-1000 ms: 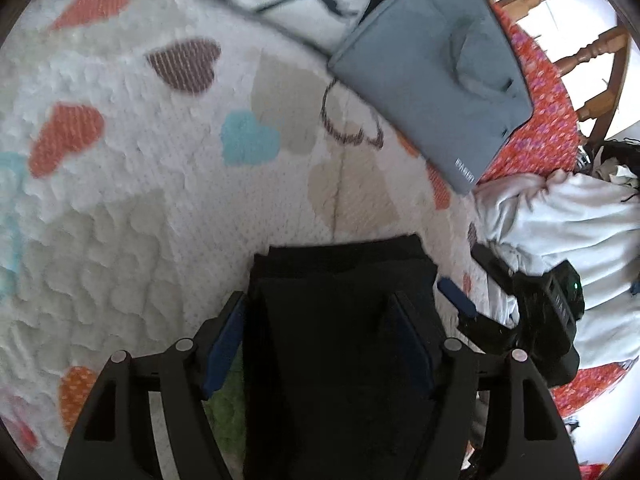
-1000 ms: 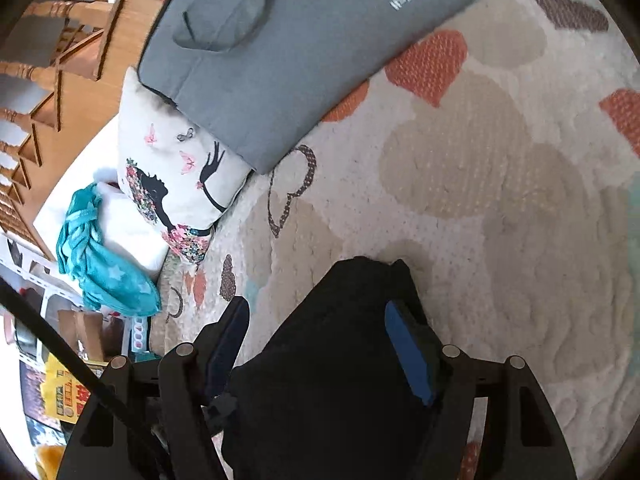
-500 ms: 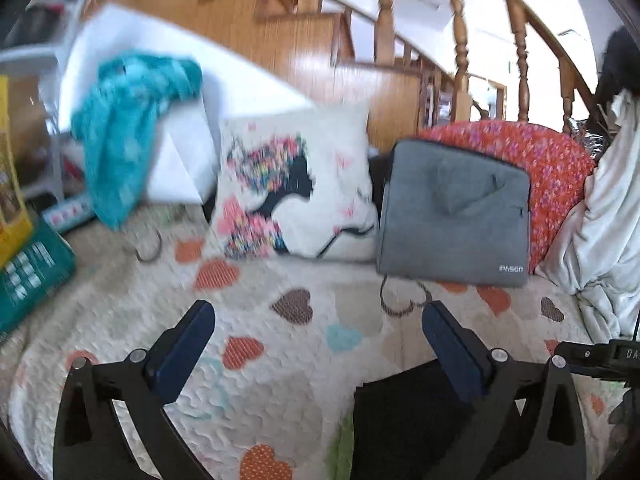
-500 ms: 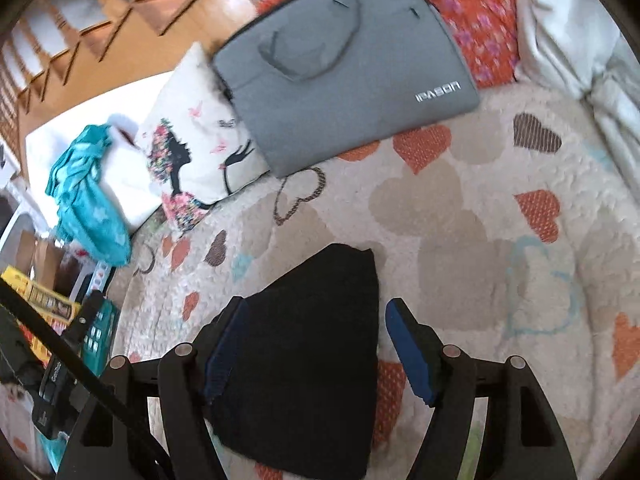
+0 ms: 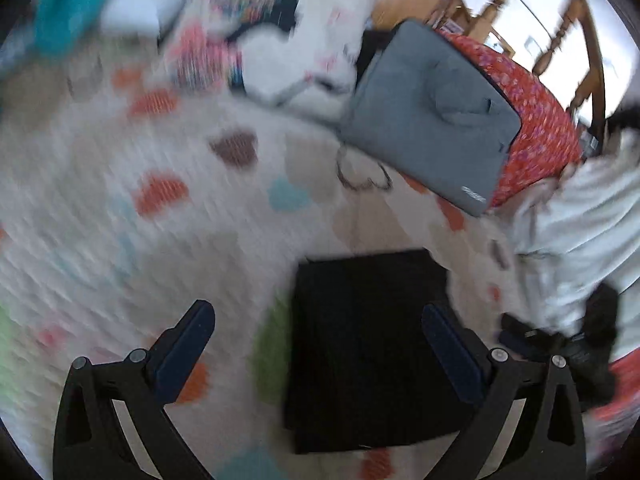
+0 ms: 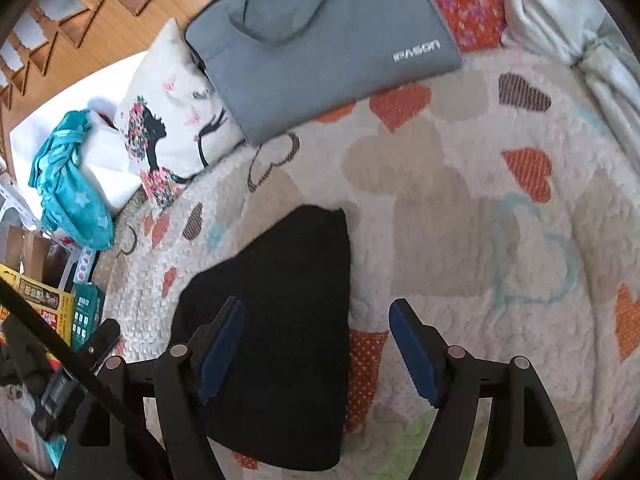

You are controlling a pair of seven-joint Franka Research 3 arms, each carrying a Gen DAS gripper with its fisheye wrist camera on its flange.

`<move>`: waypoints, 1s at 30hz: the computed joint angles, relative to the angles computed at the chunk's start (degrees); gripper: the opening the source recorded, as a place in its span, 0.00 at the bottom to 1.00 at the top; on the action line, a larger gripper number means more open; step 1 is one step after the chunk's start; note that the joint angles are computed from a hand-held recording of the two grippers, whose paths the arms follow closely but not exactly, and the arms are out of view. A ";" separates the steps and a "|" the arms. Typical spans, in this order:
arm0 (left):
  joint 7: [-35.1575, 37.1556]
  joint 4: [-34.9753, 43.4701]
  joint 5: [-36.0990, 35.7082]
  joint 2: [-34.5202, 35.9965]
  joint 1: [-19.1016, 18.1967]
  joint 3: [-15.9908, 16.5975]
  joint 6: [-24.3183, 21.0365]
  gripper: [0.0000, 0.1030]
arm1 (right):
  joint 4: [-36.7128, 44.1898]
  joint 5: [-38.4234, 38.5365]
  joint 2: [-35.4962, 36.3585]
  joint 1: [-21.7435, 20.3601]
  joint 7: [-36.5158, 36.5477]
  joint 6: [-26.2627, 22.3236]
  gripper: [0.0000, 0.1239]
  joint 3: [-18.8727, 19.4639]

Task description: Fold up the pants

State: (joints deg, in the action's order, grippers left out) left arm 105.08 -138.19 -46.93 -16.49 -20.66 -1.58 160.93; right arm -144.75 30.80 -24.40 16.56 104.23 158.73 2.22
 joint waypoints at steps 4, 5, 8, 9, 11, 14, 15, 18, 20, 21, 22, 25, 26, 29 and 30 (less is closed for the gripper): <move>4.73 2.29 -7.52 2.80 -0.79 1.41 -4.44 1.00 | 0.58 3.40 2.25 2.08 -3.34 0.52 0.64 -1.78; 4.06 2.53 -6.12 3.32 0.14 0.28 -4.60 1.00 | 0.88 4.60 2.99 2.53 -4.17 0.36 0.64 -2.26; 2.80 3.44 -3.71 4.95 2.15 -2.10 -5.04 1.00 | 1.57 8.45 4.70 3.54 -7.19 0.62 0.64 -3.19; 1.77 4.00 -2.31 5.97 2.76 -2.76 -5.90 1.00 | 1.91 9.30 5.39 3.53 -7.74 0.43 0.64 -3.22; 0.76 4.95 -1.63 7.46 3.82 -3.42 -7.36 1.00 | 2.68 12.88 6.71 4.33 -10.59 0.19 0.64 -3.95; 0.14 6.37 -1.18 9.84 5.39 -4.58 -9.79 1.00 | 3.94 20.08 8.86 5.48 -16.47 -0.22 0.64 -5.02; 0.09 6.54 -0.46 10.41 5.74 -5.28 -8.95 1.00 | 4.29 22.15 9.36 5.43 -18.06 -0.44 0.64 -5.04; 2.49 7.81 -0.65 11.92 6.22 -6.45 -8.16 1.00 | 5.36 31.29 11.01 5.65 -25.12 -0.33 0.66 -5.37; 6.31 8.95 -4.50 12.61 6.60 -6.45 -10.18 1.00 | 6.12 38.22 11.81 5.57 -30.59 -0.61 0.67 -5.54; 7.90 9.53 -6.90 12.86 6.96 -6.39 -12.03 1.00 | 6.64 41.53 12.34 5.34 -33.15 -1.16 0.68 -5.58; 8.79 9.77 -8.33 12.85 7.35 -6.55 -13.00 0.95 | 7.19 45.20 12.92 5.10 -36.07 -1.77 0.69 -5.60; 11.87 10.02 -10.22 12.42 8.02 -7.39 -15.74 0.72 | 8.39 48.46 13.96 3.40 -39.78 -3.33 0.69 -4.27; 11.66 9.92 -9.33 12.28 7.98 -7.80 -15.06 0.69 | 8.77 48.74 14.31 2.83 -40.23 -3.55 0.69 -3.62; 11.91 9.72 -10.11 11.73 7.95 -7.83 -15.42 0.49 | 10.19 49.47 15.37 1.61 -41.70 -6.82 0.40 -2.65; 11.52 9.58 -9.98 11.37 7.99 -7.82 -15.27 0.45 | 10.61 48.06 15.62 1.35 -40.90 -7.31 0.35 -2.06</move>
